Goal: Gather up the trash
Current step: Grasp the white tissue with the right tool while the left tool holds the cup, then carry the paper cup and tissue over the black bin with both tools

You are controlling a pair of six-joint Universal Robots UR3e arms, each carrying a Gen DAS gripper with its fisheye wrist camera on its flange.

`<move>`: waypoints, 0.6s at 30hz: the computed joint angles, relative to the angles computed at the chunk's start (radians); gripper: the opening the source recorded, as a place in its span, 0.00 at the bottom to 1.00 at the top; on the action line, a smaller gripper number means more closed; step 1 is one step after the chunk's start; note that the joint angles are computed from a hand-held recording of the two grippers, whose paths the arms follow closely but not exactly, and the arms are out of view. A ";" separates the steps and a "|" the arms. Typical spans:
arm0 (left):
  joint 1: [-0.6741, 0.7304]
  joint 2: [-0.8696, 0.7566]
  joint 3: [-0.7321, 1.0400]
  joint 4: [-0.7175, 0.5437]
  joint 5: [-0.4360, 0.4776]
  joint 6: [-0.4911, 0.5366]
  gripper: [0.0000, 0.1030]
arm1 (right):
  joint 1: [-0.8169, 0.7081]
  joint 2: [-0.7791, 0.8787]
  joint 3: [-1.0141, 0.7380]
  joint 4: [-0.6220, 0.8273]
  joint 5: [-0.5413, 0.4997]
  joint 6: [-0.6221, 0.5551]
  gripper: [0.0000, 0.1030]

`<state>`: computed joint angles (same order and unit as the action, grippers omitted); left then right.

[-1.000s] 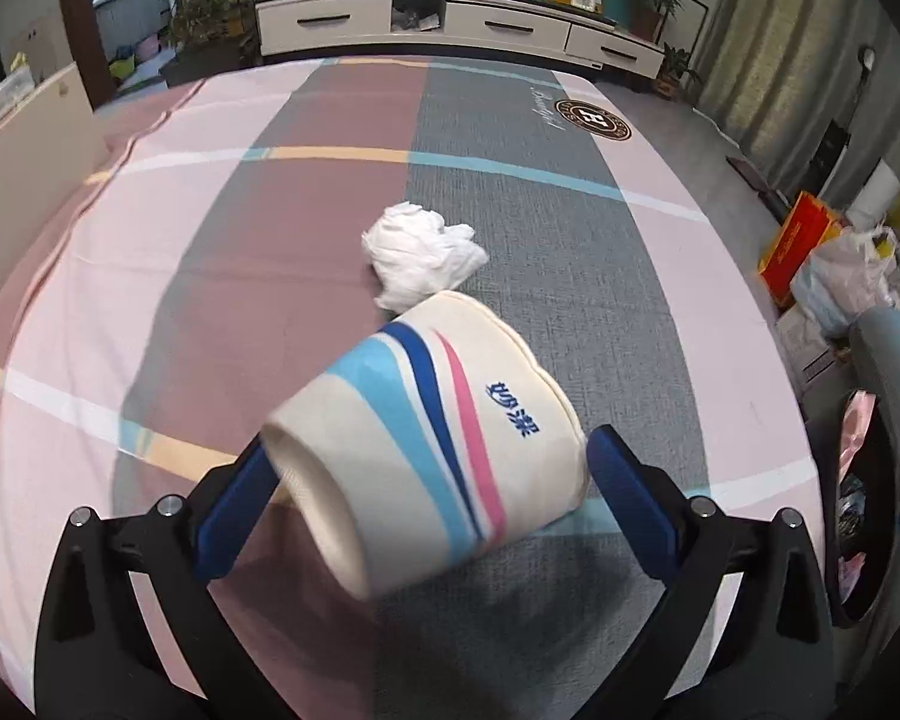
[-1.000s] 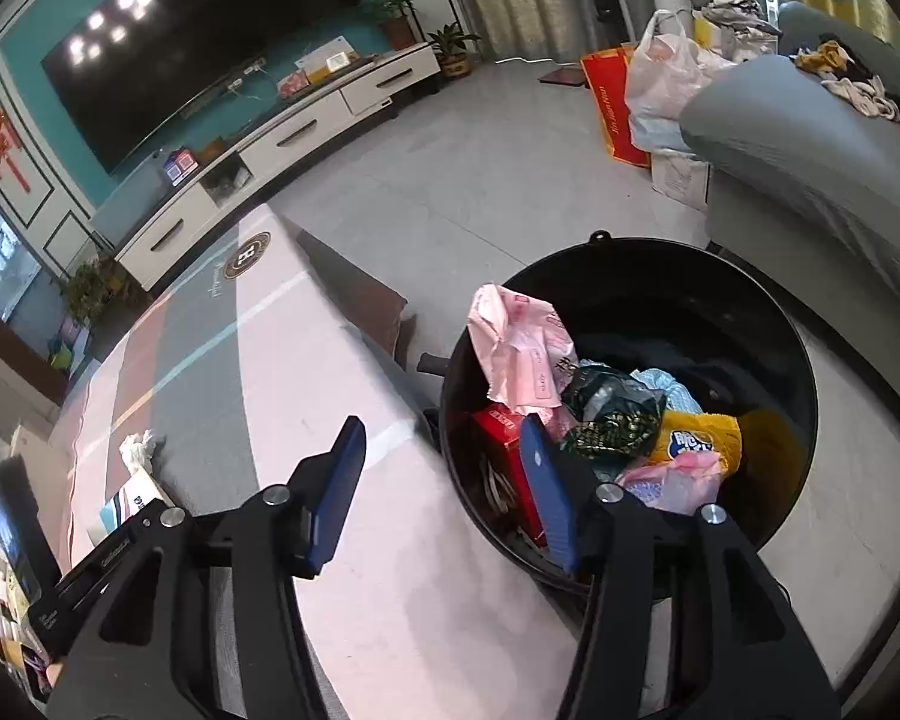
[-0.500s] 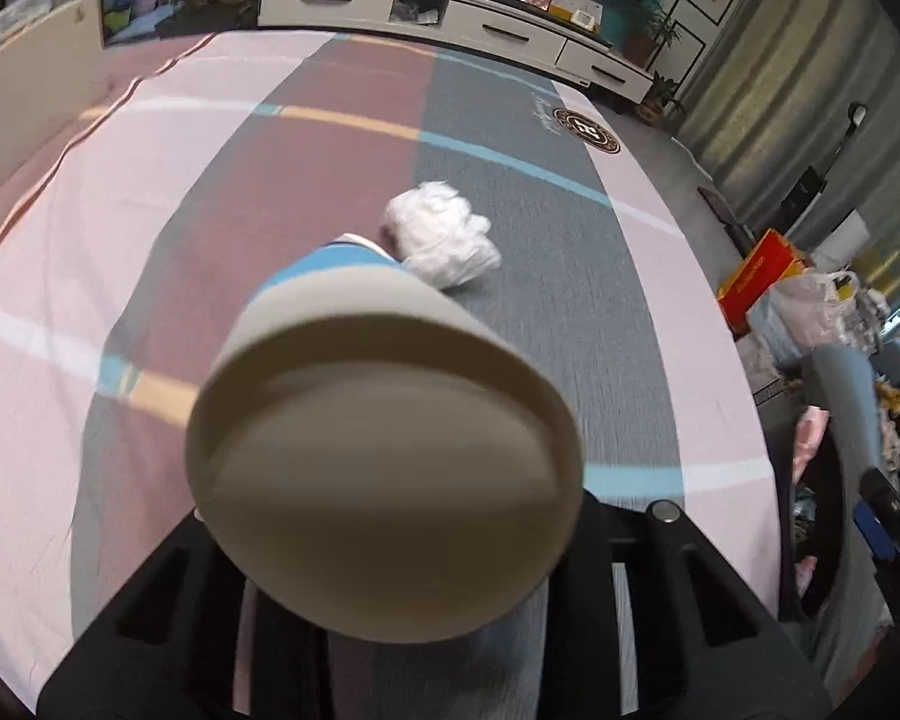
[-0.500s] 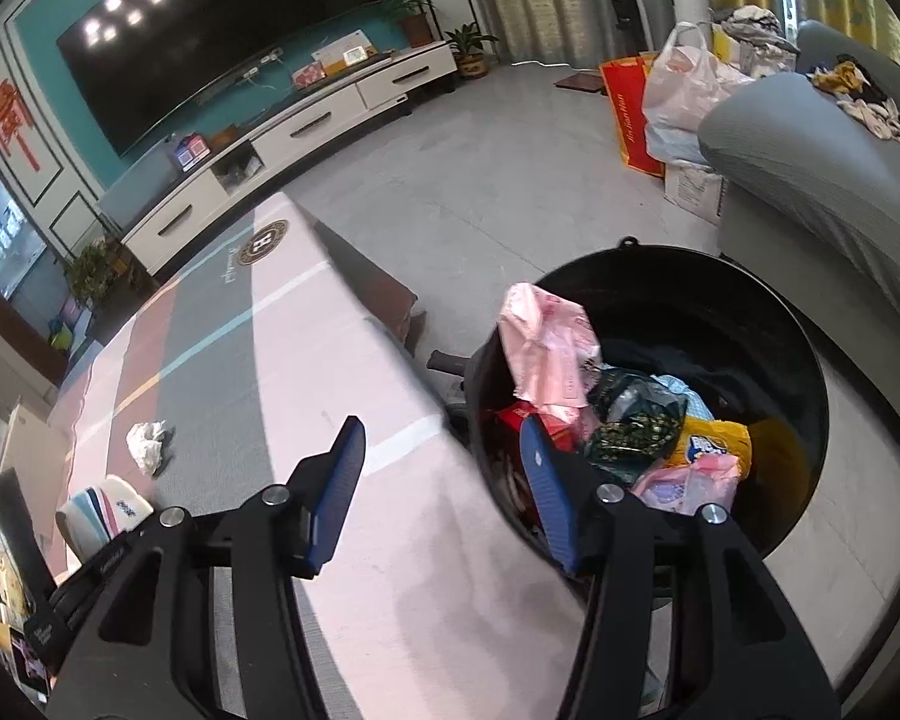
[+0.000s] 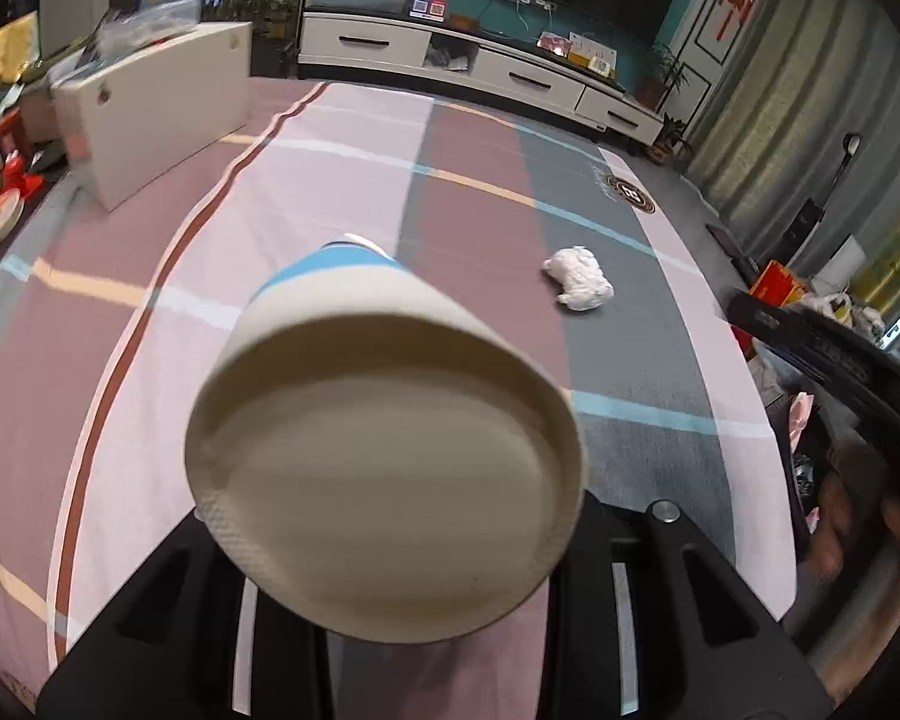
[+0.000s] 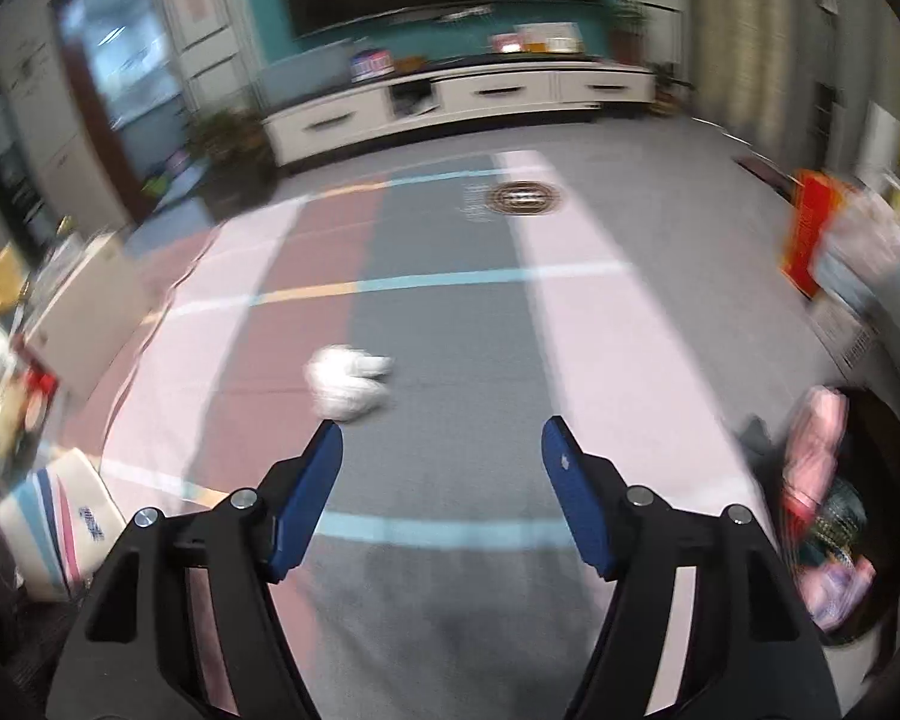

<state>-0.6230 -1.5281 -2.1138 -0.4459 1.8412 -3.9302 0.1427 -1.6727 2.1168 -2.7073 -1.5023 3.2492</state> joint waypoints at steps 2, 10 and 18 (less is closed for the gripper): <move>0.018 0.030 -0.042 0.023 -0.013 0.008 0.30 | 0.091 0.166 -0.142 0.007 -0.058 0.009 0.67; 0.066 0.100 -0.116 0.067 -0.080 0.052 0.30 | 0.208 0.574 -0.535 0.125 -0.217 0.084 0.65; -0.001 0.072 -0.067 0.070 -0.063 0.051 0.31 | 0.211 0.577 -0.508 0.141 -0.250 0.067 0.22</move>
